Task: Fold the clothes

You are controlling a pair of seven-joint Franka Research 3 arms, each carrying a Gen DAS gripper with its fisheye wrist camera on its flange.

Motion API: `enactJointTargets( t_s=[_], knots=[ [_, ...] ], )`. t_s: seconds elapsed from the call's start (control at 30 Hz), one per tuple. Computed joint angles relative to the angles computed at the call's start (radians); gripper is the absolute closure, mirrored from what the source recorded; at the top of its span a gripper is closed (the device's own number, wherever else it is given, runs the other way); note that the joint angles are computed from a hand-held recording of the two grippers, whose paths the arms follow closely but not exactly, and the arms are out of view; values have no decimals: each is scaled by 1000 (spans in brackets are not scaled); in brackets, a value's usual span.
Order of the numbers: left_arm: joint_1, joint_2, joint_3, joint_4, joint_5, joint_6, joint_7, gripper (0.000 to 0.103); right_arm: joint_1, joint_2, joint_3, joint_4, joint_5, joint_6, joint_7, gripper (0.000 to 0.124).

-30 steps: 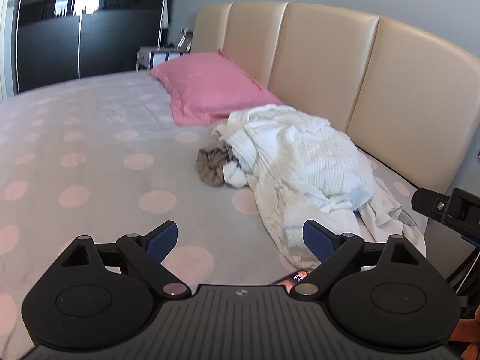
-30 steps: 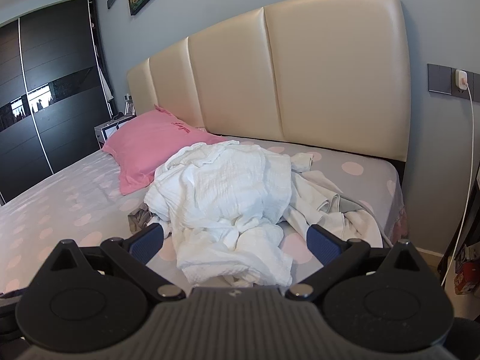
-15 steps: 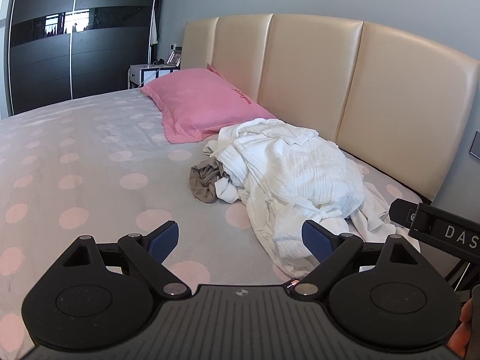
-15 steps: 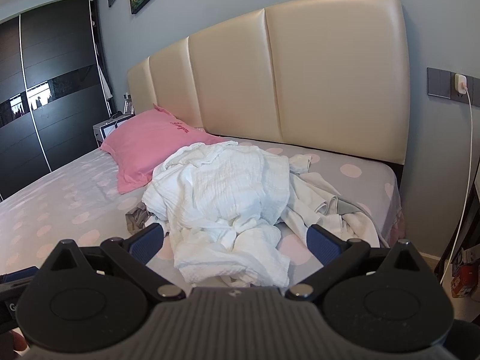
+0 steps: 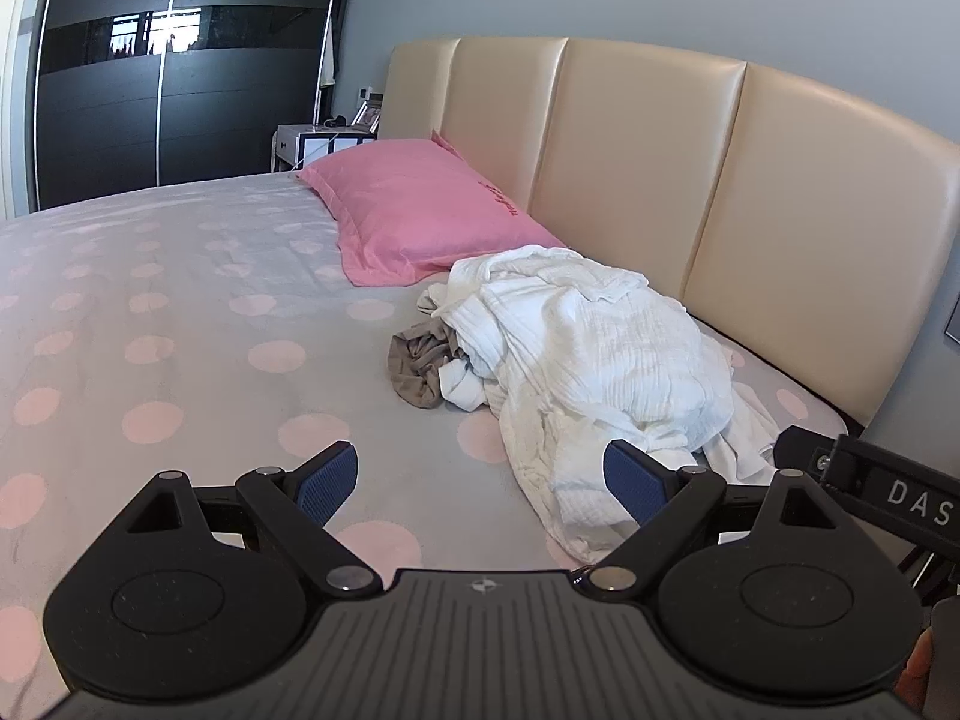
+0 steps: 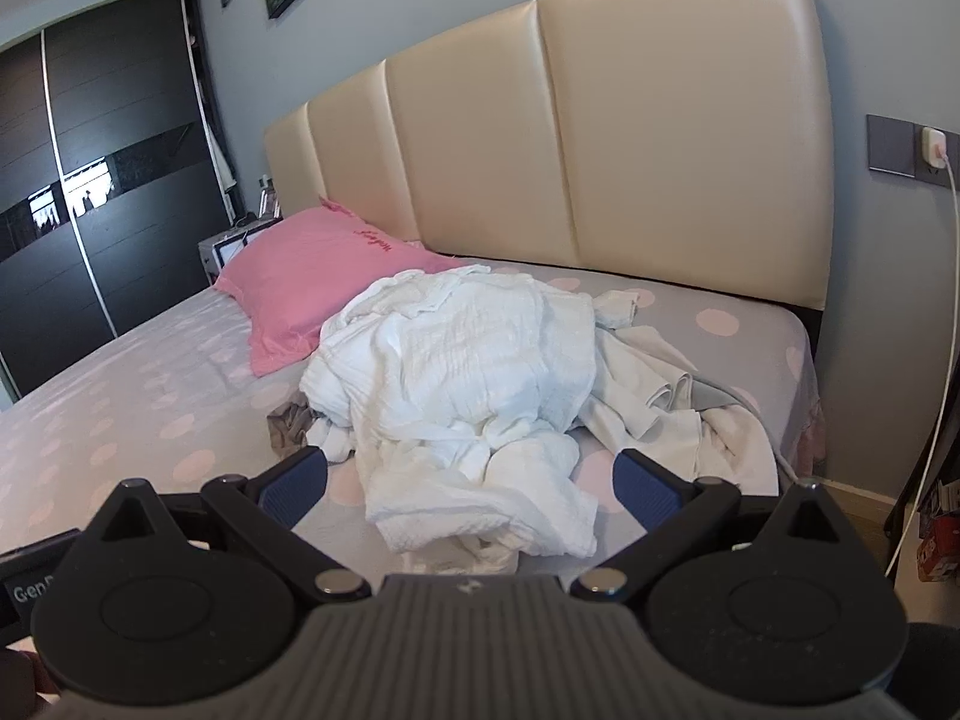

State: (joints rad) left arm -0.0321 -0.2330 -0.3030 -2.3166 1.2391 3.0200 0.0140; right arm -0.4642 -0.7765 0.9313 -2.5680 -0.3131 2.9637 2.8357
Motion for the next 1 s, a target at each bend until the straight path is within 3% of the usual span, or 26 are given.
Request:
enactJointTargets(
  t_s=[0.53,0.8,1.0],
  knots=[
    [-8,7,6,1,-54,-1,44,14,17,27,-20,11,-23,-16,-11,24],
    [-12,12,23,1,-124,-16,137,14,42,104,-71,45,-46,-7,-57,24],
    [3,12,45,-7,-212,-24,254,14,30,247,-125,144,-106,10,-140,24]
  ],
)
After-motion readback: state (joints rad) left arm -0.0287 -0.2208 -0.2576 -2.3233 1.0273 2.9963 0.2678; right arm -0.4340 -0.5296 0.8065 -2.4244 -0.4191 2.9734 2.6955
